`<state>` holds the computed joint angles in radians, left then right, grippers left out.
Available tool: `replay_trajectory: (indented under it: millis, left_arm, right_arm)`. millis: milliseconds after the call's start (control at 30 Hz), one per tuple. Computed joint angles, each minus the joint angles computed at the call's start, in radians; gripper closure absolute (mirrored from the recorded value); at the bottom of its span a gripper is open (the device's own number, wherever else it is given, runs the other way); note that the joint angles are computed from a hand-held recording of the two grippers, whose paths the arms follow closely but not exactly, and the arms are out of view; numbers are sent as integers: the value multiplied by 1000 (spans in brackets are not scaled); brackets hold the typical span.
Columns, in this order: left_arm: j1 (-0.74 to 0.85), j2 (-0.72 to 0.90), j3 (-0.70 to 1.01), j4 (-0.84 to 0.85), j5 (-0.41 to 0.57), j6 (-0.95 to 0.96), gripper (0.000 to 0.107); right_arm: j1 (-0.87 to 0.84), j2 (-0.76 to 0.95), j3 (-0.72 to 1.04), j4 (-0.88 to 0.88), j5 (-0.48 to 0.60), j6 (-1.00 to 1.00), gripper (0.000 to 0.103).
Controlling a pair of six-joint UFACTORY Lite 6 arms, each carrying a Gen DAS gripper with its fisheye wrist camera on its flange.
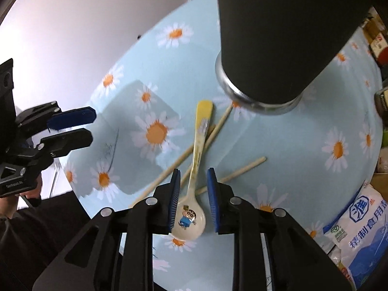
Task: Organize utensils
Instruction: 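Grasp the yellow-handled cartoon spoon by its handle with the right tool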
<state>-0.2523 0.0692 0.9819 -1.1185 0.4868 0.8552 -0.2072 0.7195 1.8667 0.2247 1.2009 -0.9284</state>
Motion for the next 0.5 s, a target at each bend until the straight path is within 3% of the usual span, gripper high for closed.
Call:
replay_trajectory:
  millis: [300,500]
  left_arm:
    - [17,-4,-50,-50,31,45,80]
    - [21,16,-36,-42,46,40,80]
  right_arm:
    - [54,38,-38,-96,-28,60,87]
    - [96,168,135,-132,54,161,88]
